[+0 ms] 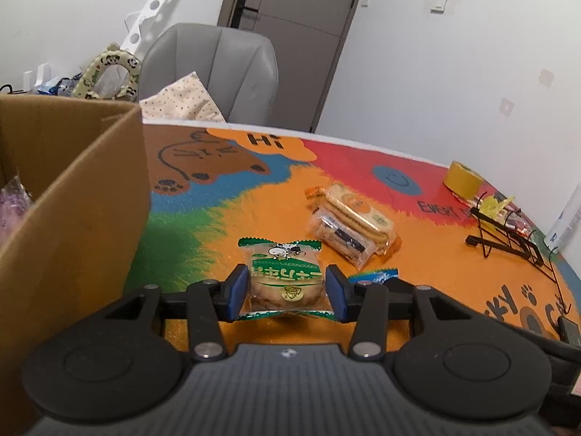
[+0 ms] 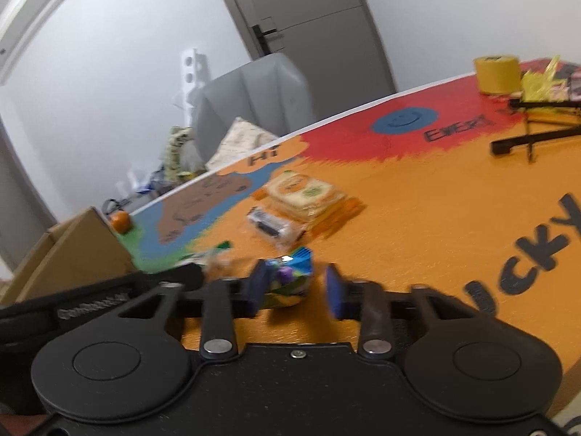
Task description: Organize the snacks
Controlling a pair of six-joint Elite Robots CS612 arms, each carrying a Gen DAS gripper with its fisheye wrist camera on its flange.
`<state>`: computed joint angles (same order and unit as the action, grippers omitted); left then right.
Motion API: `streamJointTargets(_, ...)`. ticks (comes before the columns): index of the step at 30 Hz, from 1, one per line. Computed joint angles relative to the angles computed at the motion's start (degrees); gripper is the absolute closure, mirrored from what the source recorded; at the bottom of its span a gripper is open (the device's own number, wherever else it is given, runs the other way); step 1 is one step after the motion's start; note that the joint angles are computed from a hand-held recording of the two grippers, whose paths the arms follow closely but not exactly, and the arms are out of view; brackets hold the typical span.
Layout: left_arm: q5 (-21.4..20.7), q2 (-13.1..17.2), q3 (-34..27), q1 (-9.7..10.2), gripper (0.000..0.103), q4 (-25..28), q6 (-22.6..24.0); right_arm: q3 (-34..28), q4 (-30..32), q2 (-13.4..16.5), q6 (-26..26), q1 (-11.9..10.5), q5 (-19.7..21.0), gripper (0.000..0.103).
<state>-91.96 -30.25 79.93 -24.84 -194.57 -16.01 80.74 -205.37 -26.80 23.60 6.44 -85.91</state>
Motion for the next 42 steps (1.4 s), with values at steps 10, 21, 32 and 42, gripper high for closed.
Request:
streamJointTargets(10, 1.48, 0.50, -0.53, -0.40, 0.022, 1.23, 1.07, 2.01, -0.55, -1.05, 1.72, 0.12, -2.71, 0.082)
streamJointTargets(21, 5.00, 0.83, -0.57, -1.02, 0.049, 0.57, 3.85, 1.59, -0.37, -0.91, 1.21, 0.57, -5.53, 0.048)
streamJointTargets(32, 2.09, 0.55, -0.18, -0.47, 0.056, 0.25, 0.86, 0.52, 1.53, -0.55, -0.65, 1.27, -7.94, 0.045)
streamJointTargets(42, 0.63, -2.50, 4.92, -0.55, 0.056, -1.92, 1.03, 3.65, 0.81, -2.09, 1.98, 1.39, -6.55, 0.076)
